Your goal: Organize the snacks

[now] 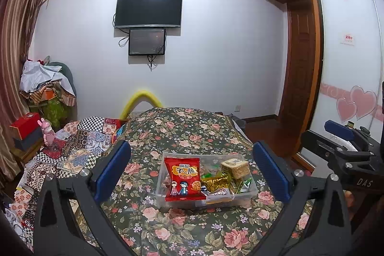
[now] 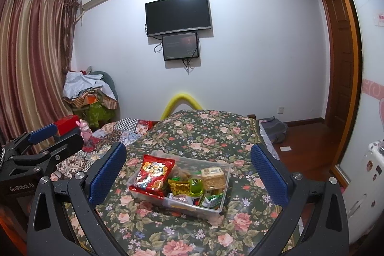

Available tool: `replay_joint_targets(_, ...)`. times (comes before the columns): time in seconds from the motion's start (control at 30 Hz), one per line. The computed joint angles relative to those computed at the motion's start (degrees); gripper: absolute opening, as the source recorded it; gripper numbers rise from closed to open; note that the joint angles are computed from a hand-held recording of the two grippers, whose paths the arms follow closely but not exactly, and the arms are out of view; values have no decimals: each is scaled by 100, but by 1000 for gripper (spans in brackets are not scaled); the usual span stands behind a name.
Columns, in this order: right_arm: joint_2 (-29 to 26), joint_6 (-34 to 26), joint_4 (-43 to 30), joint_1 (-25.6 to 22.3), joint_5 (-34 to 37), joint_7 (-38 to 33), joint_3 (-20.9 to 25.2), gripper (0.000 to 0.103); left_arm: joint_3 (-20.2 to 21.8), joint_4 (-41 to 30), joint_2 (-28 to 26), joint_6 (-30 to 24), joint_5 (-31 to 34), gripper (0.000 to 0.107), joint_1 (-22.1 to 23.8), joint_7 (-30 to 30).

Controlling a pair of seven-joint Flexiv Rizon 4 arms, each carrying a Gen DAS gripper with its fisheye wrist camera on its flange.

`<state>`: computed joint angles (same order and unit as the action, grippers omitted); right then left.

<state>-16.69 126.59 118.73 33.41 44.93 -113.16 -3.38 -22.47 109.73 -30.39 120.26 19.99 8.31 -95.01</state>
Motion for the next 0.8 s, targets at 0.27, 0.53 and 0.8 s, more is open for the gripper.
replay_joint_targets(0.27, -4, 19, -16, 4, 43, -43, 3, 103, -237, -5, -3, -122, 90, 103, 189, -27)
replay_joint_targets(0.53, -24, -3, -34, -23, 45, -60, 6, 103, -464, -5, -40, -165, 253, 103, 378, -77)
replay_joint_targets(0.8, -45, 1, -14, -21, -8, -14, -9, 103, -690, 8, -101, -257, 303, 103, 559, -61)
